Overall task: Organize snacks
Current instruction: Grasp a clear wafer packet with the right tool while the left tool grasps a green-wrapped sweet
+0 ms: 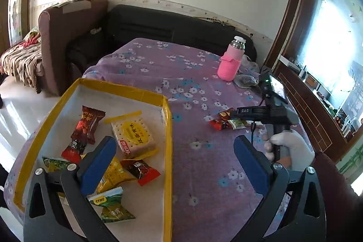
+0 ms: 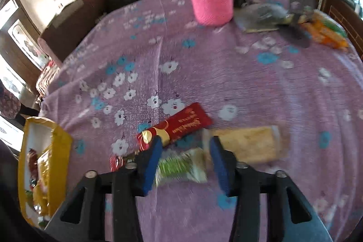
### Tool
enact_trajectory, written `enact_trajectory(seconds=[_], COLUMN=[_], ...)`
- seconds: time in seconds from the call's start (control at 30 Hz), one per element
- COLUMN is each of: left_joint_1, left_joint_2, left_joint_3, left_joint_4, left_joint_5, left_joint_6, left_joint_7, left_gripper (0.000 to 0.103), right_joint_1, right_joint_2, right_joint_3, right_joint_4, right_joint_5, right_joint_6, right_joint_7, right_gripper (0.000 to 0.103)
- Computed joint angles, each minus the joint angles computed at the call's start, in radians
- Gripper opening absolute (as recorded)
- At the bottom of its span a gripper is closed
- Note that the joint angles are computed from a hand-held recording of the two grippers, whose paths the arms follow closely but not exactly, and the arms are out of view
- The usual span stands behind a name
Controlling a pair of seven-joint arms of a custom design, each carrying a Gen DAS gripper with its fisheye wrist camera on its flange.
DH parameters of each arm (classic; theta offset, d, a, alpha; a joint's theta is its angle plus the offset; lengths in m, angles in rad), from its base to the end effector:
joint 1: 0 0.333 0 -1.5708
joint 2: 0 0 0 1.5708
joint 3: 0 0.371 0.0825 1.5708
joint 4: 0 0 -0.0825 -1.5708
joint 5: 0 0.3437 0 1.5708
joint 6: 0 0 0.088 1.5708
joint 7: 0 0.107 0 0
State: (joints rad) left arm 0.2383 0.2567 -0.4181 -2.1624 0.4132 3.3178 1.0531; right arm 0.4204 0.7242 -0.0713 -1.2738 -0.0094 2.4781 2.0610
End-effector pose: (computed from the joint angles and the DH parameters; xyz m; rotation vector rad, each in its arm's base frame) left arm 0.5793 -0.1257 0.4802 -1.7328 1.8059 -1.1065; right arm 0.7281 0.2851 0.4355 -1.8015 2.0027 -0.3001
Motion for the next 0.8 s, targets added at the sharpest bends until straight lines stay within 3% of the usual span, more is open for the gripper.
enact_trajectory(seconds=[0.13, 0.27, 0.33, 0.37, 0.43, 0.53, 0.8], left_joint_1=[0.077, 0.124, 0.147, 0.153, 0.172, 0.172, 0.095], left_joint_2=[0.036, 0.061, 0.076, 0.081, 0.093, 0.096, 0.054], left_joint_3=[-0.087, -0.149, -0.185, -0.198, -0.233, -0.254, -0.196], left_joint_4=[0.018, 0.024, 0.027, 0.029, 0.033, 0.031, 0.014], left_joint_5=[0.005, -0.006, -0.016, -0.021, -0.033, -0.052, -0.106], left_joint_6=[-0.025, -0.041, -0.047, -0.053, -0.066, -0.079, -0.088], left_joint_7=[0.013, 0.039, 0.054, 0.061, 0.080, 0.112, 0.168], left_gripper=[0.103, 0.103, 0.103, 0.103, 0.103, 0.103, 0.103], right_joint_1=[-0.005, -0.060, -0.113, -0.121, -0.070, -0.042, -0.127], right_joint_2=[-0.019, -0.105, -0.159, -0.192, -0.231, -0.209, -0.062], right_joint_3=[0.022, 0.118, 0.170, 0.163, 0.057, -0.026, 0.030], right_joint_4=[-0.020, -0.132, -0.209, -0.258, -0.313, -0.287, -0.128], right_joint_5=[0.002, 0.090, 0.196, 0.232, 0.178, 0.087, 0.135], right_joint_6=[-0.025, -0.087, -0.053, 0.009, 0.120, 0.149, 0.093], right_joint_7=[-0.051, -0.223, -0.328, -0.337, -0.221, -0.107, -0.096], right_gripper=[0.032, 0.033, 0.032, 0.034, 0.040, 0.042, 0.042])
